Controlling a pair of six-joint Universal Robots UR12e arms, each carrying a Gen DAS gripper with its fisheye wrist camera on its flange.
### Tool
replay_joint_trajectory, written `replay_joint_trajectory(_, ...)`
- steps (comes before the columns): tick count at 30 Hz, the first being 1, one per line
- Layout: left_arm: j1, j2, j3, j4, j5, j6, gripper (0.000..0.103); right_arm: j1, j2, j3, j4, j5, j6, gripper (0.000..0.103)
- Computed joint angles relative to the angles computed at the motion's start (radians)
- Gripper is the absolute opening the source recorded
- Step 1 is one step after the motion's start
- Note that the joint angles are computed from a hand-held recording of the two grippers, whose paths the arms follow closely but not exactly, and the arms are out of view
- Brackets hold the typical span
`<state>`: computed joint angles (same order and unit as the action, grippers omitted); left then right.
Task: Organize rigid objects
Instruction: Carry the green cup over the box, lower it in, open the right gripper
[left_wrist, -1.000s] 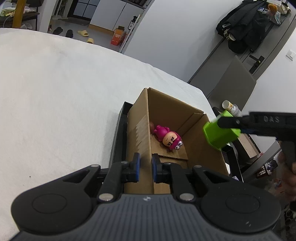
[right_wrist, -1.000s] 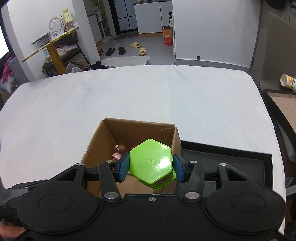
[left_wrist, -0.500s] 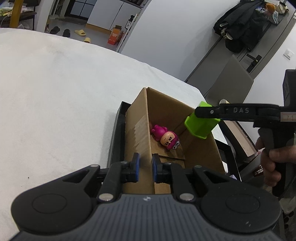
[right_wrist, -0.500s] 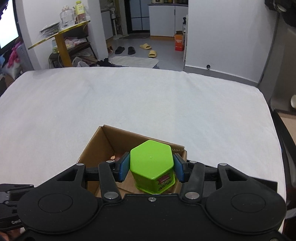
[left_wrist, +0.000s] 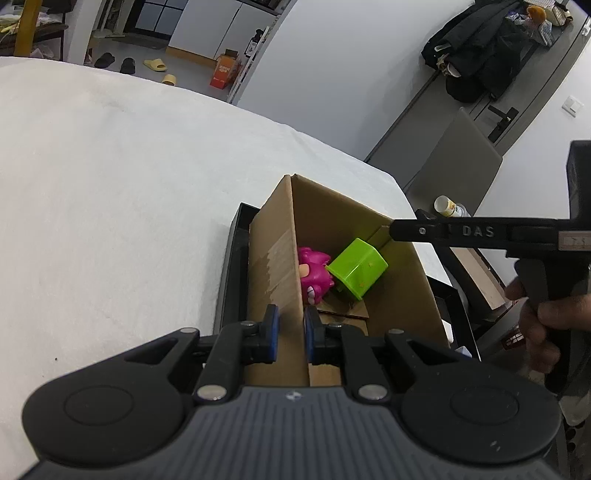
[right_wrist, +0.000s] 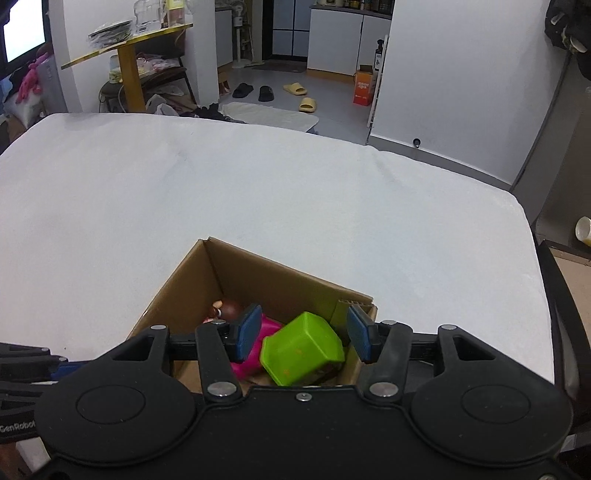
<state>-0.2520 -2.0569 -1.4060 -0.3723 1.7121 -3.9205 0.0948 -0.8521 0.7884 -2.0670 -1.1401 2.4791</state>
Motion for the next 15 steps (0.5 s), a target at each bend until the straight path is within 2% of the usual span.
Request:
replay_joint_trajectory(9, -0.005, -0.007, 0.015, -0.017, 0.01, 0.06, 0.014, -0.018, -0.02, 0.019, 0.005, 0.009, -0.003, 0.054)
replay_joint_trajectory(15, -0.011, -0.014, 0.034, -0.045, 0.024, 0.133, 0.014, -0.04, -0.029, 0.028, -0.009, 0.014, 0.005, 0.054)
